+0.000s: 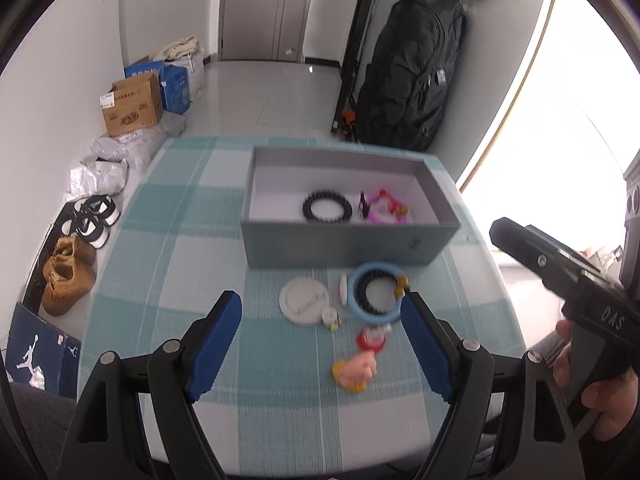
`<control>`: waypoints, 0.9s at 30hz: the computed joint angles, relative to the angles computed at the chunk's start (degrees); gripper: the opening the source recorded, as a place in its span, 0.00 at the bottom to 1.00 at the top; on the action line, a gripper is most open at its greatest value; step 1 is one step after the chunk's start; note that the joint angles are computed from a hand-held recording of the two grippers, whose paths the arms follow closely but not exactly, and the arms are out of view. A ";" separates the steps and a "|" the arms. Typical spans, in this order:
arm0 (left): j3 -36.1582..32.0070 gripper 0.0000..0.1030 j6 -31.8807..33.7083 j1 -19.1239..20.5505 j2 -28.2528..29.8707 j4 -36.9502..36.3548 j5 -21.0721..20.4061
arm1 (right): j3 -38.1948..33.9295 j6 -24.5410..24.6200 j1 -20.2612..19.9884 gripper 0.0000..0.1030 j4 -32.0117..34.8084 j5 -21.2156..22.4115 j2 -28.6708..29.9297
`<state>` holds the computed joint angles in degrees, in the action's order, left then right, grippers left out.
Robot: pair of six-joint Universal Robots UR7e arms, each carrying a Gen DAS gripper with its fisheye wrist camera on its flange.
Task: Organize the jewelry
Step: 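Withdraw the left tool from the box toward the remaining trinkets, then lower the left tool onto the pink pig figure and close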
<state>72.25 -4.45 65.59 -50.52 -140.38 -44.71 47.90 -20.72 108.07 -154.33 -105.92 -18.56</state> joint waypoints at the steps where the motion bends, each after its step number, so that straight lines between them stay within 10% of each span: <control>1: 0.53 0.76 -0.17 -0.01 -0.24 0.30 -0.11 | 0.59 0.14 -0.01 1.00 -0.12 -0.26 -0.31; 27: -0.21 0.76 -3.39 1.15 0.08 12.58 -6.56 | 3.44 4.73 -0.40 1.00 0.44 -2.80 -1.94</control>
